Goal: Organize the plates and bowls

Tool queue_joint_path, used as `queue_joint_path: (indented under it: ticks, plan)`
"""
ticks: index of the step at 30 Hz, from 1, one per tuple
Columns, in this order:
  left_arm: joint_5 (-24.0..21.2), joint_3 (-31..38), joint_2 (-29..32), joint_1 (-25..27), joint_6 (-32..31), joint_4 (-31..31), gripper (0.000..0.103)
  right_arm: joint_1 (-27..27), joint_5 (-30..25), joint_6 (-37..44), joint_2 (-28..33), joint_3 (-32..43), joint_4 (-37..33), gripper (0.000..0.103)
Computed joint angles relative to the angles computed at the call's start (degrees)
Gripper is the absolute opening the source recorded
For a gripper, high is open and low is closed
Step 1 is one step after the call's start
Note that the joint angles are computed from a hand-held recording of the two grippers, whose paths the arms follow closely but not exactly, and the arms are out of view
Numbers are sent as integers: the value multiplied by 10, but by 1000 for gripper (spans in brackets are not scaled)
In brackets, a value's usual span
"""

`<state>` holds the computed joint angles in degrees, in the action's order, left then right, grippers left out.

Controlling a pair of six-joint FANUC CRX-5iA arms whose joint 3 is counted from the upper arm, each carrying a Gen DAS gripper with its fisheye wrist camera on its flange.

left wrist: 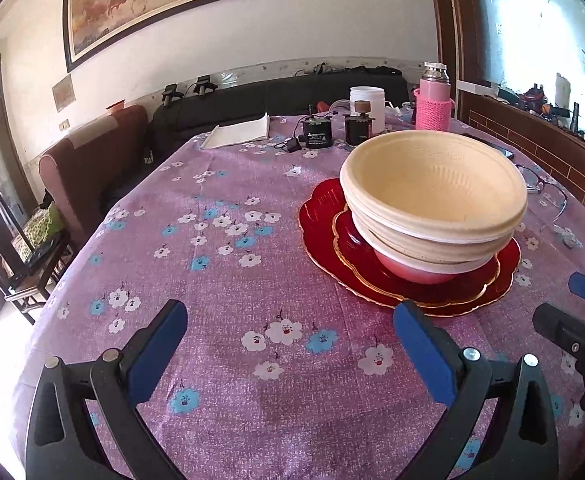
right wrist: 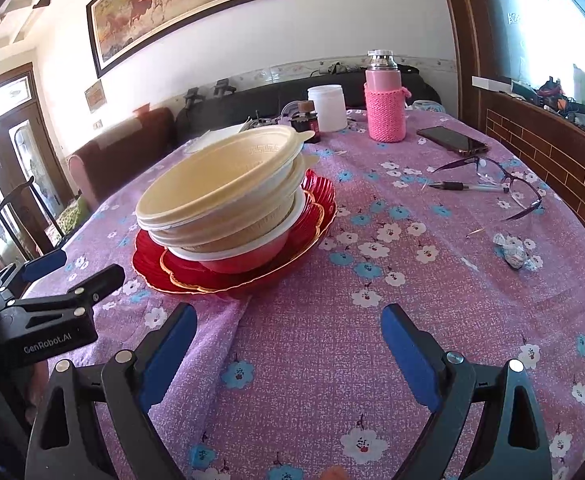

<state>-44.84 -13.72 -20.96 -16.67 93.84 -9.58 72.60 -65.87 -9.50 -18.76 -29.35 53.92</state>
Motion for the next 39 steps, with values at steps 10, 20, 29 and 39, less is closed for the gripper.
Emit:
queue_joint_path:
  ticks: [10,20,29,39]
  plan:
    - [-13,2,6,9,-20,24,103,0,-9,-2,5,5,-2,95]
    - [-10,0,2,3,-31,21,103,3,-36,-27,11,8,3,95]
    - [-14,3,3,2,-23,15,103,8,-42,-35,10,3,14,95]
    - [-17,8,4,-9,-11,-6,103,12,-44,-40,8,-1,24,95]
